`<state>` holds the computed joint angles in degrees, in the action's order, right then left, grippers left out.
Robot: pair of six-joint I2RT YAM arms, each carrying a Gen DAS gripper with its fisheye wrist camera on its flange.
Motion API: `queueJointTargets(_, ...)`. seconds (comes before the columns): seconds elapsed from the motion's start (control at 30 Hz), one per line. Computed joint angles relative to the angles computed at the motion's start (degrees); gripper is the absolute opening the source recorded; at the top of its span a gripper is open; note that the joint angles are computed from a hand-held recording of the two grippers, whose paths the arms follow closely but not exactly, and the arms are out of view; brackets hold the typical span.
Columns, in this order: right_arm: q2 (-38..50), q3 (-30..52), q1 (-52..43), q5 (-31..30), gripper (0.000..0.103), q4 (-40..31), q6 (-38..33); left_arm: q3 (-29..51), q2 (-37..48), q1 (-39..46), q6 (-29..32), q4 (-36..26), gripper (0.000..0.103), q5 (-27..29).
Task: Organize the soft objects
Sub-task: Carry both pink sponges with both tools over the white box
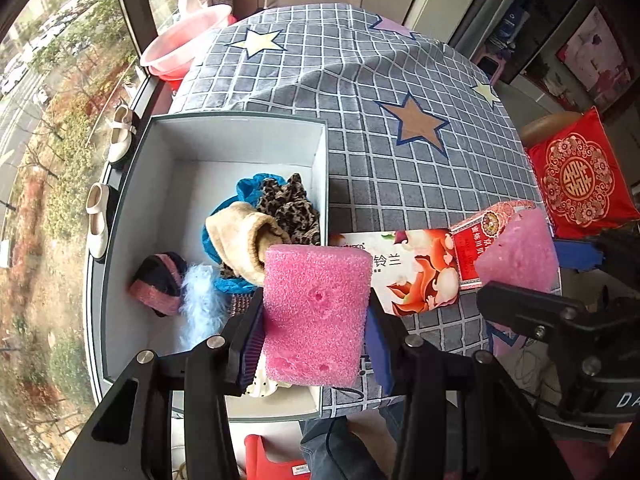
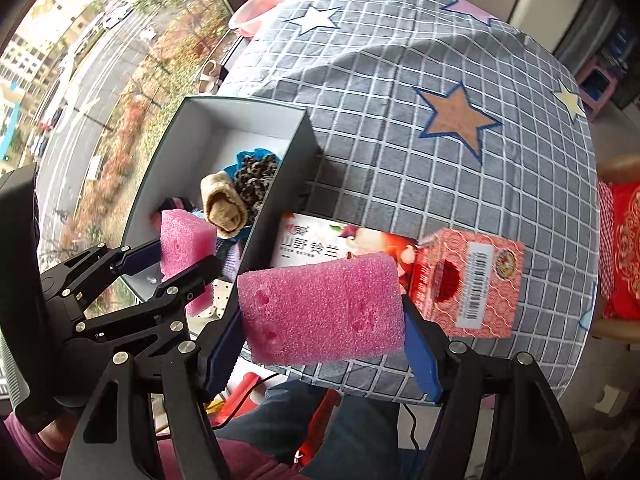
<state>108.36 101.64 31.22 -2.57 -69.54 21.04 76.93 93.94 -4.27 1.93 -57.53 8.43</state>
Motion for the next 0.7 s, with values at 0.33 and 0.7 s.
queueJointTargets(0.33,7.24,10.43,3.56,0.76,0.073,-4.01,-3.15,-3.02,-1.66,4.80,-1.55,0.94,0.049,0.36)
queueJointTargets(0.7,13.05,18.50,5.60,0.02,0.073,-6.91,-5.15,-5.67,-2.92,9.71,-2.34,1.29,0.049,-0.65)
